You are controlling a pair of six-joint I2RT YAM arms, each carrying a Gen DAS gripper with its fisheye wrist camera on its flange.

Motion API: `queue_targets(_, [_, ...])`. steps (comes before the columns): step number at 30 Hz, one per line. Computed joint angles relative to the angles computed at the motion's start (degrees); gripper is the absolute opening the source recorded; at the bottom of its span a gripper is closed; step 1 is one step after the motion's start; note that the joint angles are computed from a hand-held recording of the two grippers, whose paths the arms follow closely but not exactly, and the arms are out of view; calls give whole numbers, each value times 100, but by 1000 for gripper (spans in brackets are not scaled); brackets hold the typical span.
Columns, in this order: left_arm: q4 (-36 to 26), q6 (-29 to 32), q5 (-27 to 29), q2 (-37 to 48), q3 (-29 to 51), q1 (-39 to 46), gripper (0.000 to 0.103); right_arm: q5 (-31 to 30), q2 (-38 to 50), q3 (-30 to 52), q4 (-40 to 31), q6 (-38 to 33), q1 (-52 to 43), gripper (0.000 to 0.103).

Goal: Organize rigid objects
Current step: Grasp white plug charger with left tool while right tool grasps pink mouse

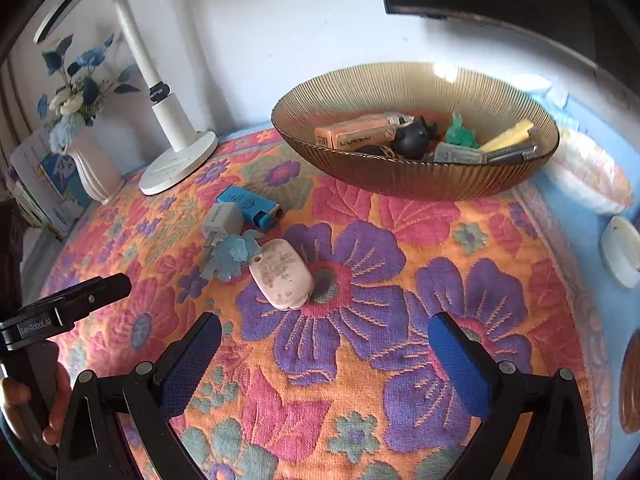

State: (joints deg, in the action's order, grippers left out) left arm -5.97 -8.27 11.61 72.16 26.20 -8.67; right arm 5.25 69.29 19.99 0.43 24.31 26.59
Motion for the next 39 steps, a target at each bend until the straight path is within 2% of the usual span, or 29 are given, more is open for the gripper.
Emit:
queue_targets(4, [0, 132, -324, 979, 854, -721, 100, 292, 580, 579, -291, -782, 220, 103])
queue_targets(6, [-74, 174, -366, 1709, 1342, -906, 84, 563, 1062, 800, -257, -1113, 434, 102])
queue_targets(7, [-125, 200, -295, 1984, 1539, -951, 81, 647, 1300, 832, -99, -1254, 517, 96])
queue_targets(8, [-37, 185, -249, 2139, 1611, -986, 81, 620, 1479, 859, 25, -1343, 533, 85])
queue_targets(9, [244, 111, -159, 2142, 1542, -960, 81, 571, 1641, 890, 134, -1381, 519, 80])
queue_targets(11, [282, 34, -37, 2316, 1709, -897, 81, 333, 1863, 967, 290, -1381, 374, 75])
queue_targets(13, [258, -32, 177, 2521, 1889, -811, 76, 259, 1902, 1060, 338, -1340, 303, 68])
queue_targets(15, [188, -49, 313, 2670, 1996, -808, 75, 280, 2122, 1229, 309, -1324, 313, 68])
queue_targets(16, [252, -25, 192, 2653, 1959, -880, 75, 423, 2161, 1262, 327, -1303, 418, 67])
queue_targets(18, [320, 26, -206, 2631, 1894, -1147, 75, 528, 2147, 1250, 372, -1287, 586, 53])
queue_targets(19, [323, 42, -452, 2645, 1903, -1297, 75, 510, 2107, 1240, 382, -1323, 602, 39])
queue_targets(20, [348, 69, -694, 2624, 1862, -1470, 75, 584, 2069, 1228, 355, -1298, 688, 34])
queue_targets(22, [460, 94, -782, 2603, 1806, -1608, 75, 745, 2013, 1208, 232, -1192, 777, 34])
queue_targets(23, [525, 66, -839, 2591, 1764, -1680, 69, 708, 1893, 1125, 163, -1082, 771, 34])
queue_targets(25, [683, 23, -828, 2590, 1696, -1769, 55, 693, 1573, 848, 111, -885, 756, 34])
queue_targets(26, [726, 10, -752, 2571, 1669, -1786, 37, 757, 1439, 724, 114, -823, 782, 34])
queue_targets(27, [761, 4, -743, 2509, 1614, -1812, 26, 808, 1331, 606, 146, -786, 798, 34])
queue_targets(30, [806, -19, -924, 2183, 1318, -1904, 25, 675, 1059, 272, 343, -791, 712, 34])
queue_targets(36, [716, 117, -697, 824, 260, -1259, 24, 408, 960, 99, 603, -886, 539, 34])
queue_targets(39, [904, 142, -514, 400, -185, -908, 24, 364, 826, 10, 598, -927, 544, 34])
